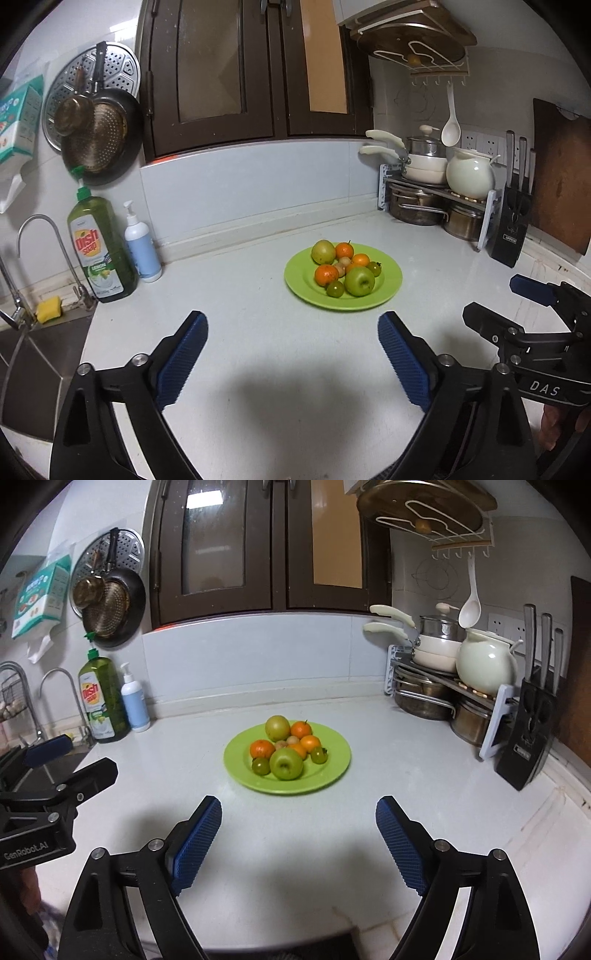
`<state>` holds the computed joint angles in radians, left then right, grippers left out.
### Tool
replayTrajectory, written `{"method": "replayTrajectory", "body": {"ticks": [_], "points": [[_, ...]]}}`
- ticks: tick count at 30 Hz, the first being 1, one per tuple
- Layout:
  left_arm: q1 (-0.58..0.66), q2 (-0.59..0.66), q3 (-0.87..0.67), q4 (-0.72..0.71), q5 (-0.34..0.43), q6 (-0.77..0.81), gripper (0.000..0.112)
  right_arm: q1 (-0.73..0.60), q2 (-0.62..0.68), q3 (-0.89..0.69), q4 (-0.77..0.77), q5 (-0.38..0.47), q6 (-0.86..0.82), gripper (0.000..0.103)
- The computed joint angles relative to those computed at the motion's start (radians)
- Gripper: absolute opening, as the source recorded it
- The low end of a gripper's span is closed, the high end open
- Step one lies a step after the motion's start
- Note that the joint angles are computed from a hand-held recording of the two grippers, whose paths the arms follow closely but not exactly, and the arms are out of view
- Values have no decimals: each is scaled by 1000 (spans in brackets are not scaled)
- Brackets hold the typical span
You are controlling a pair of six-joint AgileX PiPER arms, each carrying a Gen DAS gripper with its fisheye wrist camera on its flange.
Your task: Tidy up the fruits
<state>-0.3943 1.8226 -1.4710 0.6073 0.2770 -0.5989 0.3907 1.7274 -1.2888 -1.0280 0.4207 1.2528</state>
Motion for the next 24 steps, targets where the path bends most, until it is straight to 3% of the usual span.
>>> {"method": "replayTrajectory", "body": {"ticks": [3, 11, 24], "points": [[-18, -36, 64, 177, -4, -179, 101, 19, -32, 55, -70, 0, 82, 89], [-37, -78, 141, 348, -11, -352, 103, 42, -80, 130, -143, 15, 171, 89], [-50, -115, 192, 432, -22, -440, 103, 49, -122, 177, -205, 9, 238, 89]]}}
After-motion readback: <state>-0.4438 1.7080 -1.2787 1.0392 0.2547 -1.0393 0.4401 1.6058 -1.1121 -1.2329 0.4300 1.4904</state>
